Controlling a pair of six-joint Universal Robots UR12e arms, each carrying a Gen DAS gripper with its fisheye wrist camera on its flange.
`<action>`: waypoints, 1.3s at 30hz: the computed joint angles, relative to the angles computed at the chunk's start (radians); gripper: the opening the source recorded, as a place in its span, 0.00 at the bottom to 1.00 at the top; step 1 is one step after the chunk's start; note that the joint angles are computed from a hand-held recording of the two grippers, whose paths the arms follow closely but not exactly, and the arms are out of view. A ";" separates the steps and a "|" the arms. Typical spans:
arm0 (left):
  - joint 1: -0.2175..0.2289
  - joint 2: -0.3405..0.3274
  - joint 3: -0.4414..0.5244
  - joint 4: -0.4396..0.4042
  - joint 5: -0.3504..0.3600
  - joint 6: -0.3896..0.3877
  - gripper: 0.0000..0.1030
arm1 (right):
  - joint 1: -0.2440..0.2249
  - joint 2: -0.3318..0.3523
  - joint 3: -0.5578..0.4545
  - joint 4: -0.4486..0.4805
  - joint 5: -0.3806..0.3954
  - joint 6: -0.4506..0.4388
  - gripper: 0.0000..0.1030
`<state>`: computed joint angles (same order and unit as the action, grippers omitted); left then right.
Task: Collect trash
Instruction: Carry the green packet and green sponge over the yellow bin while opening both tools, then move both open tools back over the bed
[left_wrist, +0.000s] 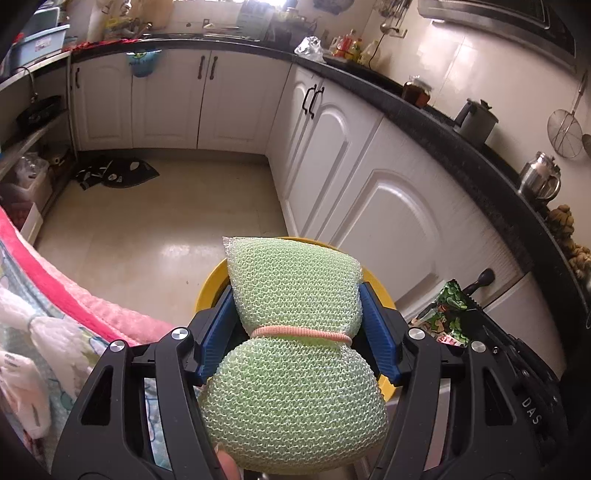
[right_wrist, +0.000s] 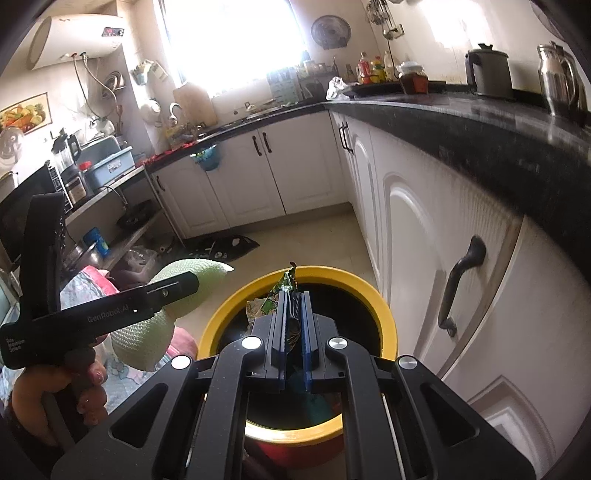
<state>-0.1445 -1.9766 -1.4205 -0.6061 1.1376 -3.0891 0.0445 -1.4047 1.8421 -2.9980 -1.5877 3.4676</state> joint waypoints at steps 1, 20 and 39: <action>0.000 -0.002 0.001 -0.005 -0.002 0.004 0.56 | 0.001 0.004 -0.004 0.006 -0.001 0.001 0.07; 0.001 -0.029 0.016 -0.056 -0.019 -0.003 0.78 | -0.009 0.038 -0.028 0.071 0.024 0.038 0.28; 0.064 0.090 -0.110 0.103 0.015 -0.062 0.89 | 0.055 0.021 -0.028 0.004 -0.101 -0.052 0.74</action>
<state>-0.0808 -1.8865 -1.5304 -0.5027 1.1527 -3.1515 0.0993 -1.3834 1.8141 -2.9939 -1.6885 3.4154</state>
